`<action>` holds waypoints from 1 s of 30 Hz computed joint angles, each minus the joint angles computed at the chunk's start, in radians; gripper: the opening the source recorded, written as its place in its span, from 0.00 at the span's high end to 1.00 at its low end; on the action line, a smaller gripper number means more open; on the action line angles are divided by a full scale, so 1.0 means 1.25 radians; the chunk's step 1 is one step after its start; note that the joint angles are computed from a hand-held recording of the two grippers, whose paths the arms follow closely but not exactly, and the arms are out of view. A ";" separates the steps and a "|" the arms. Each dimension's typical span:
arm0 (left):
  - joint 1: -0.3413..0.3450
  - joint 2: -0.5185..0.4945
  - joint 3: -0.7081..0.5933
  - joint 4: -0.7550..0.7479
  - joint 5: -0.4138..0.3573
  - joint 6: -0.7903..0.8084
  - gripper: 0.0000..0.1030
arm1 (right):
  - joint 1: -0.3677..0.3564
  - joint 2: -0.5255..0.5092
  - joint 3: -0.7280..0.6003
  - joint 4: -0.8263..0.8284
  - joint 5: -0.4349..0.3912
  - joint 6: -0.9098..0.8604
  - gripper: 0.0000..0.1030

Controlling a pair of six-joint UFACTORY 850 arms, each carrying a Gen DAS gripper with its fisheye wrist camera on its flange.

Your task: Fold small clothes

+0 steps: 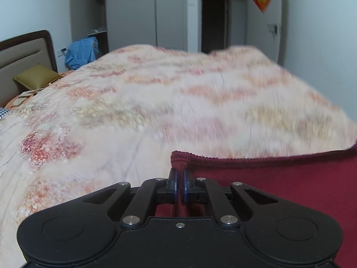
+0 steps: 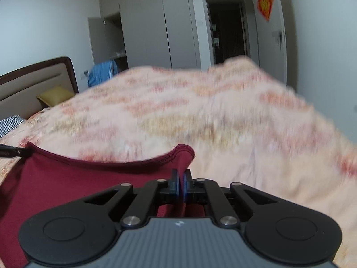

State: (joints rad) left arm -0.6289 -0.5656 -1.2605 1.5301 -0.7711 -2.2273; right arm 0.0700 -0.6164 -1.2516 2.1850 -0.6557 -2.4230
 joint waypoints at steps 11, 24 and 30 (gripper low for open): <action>0.088 -0.065 -0.022 -0.054 0.154 -0.010 0.95 | 0.035 -0.114 -0.165 -0.160 0.146 0.181 0.96; 0.040 -0.001 0.039 0.008 0.099 -0.147 0.09 | 0.007 0.006 0.009 0.017 0.084 -0.053 0.05; -0.037 0.038 0.072 -0.081 0.005 -0.143 0.01 | 0.005 0.113 0.203 0.257 0.028 -0.310 0.00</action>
State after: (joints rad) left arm -0.6748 -0.5187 -1.1702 1.4287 -0.7647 -2.4064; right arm 0.0763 -0.4755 -0.9977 2.5061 -0.6211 -2.8100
